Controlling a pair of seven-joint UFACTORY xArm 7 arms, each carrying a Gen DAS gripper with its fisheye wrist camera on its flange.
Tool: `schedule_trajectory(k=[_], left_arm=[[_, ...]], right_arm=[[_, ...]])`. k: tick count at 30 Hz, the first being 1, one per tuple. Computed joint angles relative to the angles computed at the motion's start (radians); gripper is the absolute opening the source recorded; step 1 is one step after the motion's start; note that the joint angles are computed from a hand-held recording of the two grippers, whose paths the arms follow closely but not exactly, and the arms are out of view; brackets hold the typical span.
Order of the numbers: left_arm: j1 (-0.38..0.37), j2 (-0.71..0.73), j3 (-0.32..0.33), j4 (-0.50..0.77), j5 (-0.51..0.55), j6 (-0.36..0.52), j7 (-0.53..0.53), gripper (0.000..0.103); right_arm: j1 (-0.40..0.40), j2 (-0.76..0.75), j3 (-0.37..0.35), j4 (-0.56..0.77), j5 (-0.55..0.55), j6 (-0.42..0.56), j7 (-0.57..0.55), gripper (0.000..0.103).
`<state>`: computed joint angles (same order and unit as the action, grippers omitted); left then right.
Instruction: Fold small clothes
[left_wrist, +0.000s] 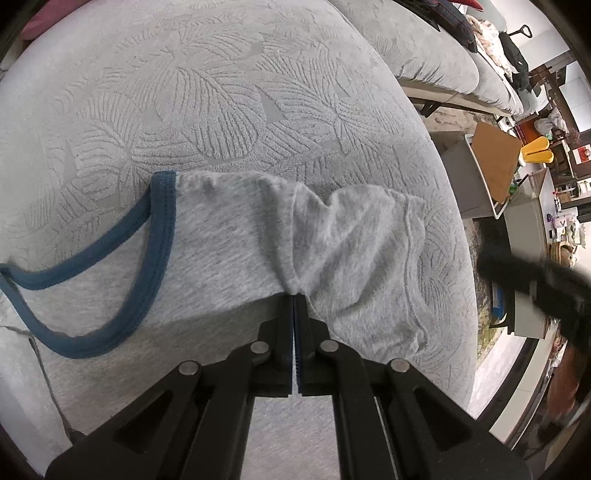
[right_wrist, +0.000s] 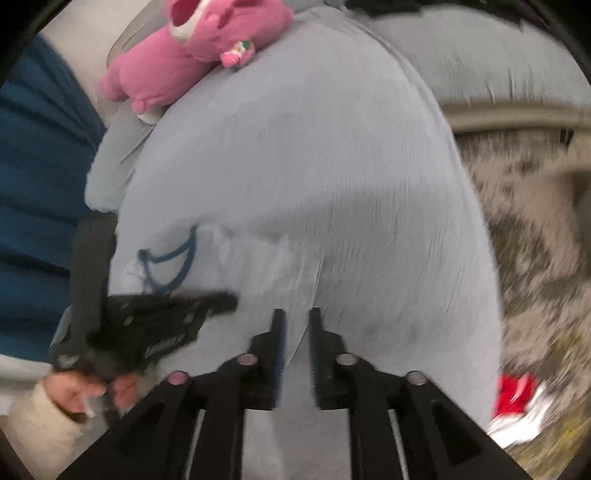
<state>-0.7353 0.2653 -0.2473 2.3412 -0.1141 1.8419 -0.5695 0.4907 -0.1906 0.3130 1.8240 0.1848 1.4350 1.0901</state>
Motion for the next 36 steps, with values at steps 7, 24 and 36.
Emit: schedule_trajectory(k=[7,24,36], left_arm=[[-0.004,-0.009,0.001,-0.018,0.003,-0.013,-0.003,0.002],[0.043,-0.047,-0.011,-0.091,-0.034,-0.056,0.006,0.002],[0.058,-0.043,-0.011,-0.087,-0.061,-0.050,0.008,0.002]], right_arm=[[-0.010,0.019,0.044,-0.009,-0.136,-0.013,0.065,0.024],[0.085,0.211,-0.037,0.147,-0.202,0.051,-0.162,0.034],[0.023,0.074,-0.036,-0.064,-0.072,-0.106,-0.039,0.027]])
